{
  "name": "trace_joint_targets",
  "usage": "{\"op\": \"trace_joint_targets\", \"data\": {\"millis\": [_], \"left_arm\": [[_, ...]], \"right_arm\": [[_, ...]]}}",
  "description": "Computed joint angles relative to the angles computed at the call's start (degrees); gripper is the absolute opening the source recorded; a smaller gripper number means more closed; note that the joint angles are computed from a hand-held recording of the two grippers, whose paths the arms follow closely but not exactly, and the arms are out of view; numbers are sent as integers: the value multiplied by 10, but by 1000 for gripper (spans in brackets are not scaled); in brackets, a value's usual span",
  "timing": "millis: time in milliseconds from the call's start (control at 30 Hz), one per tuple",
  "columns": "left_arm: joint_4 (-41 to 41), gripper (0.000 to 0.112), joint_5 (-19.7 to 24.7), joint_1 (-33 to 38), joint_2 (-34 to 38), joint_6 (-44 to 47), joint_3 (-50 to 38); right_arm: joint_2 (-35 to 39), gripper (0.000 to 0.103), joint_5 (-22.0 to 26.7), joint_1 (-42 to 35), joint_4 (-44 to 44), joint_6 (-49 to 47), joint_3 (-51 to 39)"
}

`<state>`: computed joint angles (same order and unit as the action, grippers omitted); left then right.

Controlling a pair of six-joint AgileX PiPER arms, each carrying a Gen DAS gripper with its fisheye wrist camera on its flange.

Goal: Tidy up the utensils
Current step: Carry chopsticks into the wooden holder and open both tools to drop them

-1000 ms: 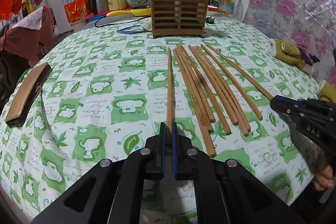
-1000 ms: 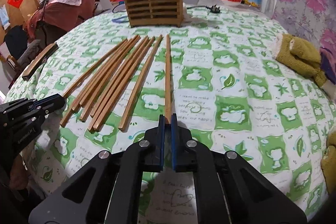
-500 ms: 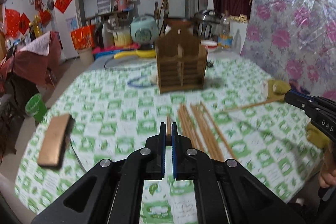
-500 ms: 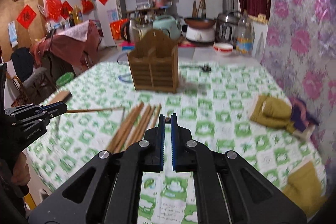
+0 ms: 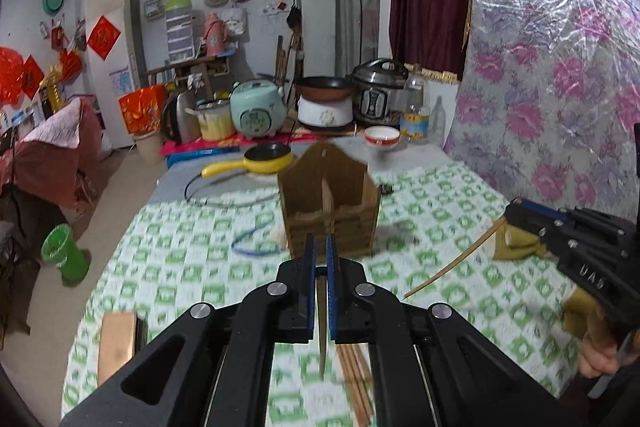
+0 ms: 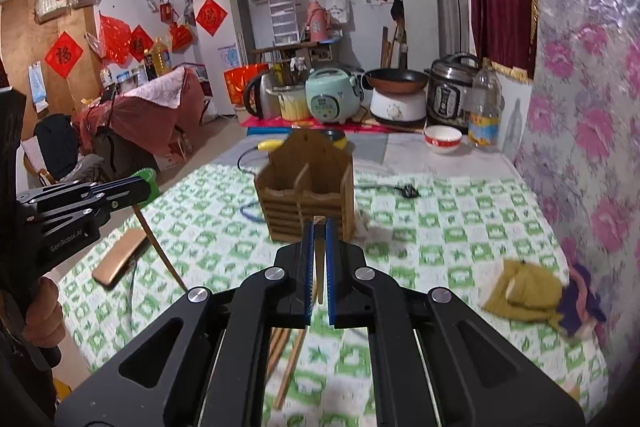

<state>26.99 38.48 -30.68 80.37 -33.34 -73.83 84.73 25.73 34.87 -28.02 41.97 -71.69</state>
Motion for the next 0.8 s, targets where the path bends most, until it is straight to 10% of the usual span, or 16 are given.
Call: {"op": "trace_joint_targets", "data": {"millis": [500, 800], "left_arm": [[-109, 5, 28, 103, 284, 97, -459], [-106, 9, 38, 125, 405, 81, -521]], "right_arm": [[231, 7, 73, -61, 116, -131, -395], [375, 11, 157, -82, 194, -195, -540]]}}
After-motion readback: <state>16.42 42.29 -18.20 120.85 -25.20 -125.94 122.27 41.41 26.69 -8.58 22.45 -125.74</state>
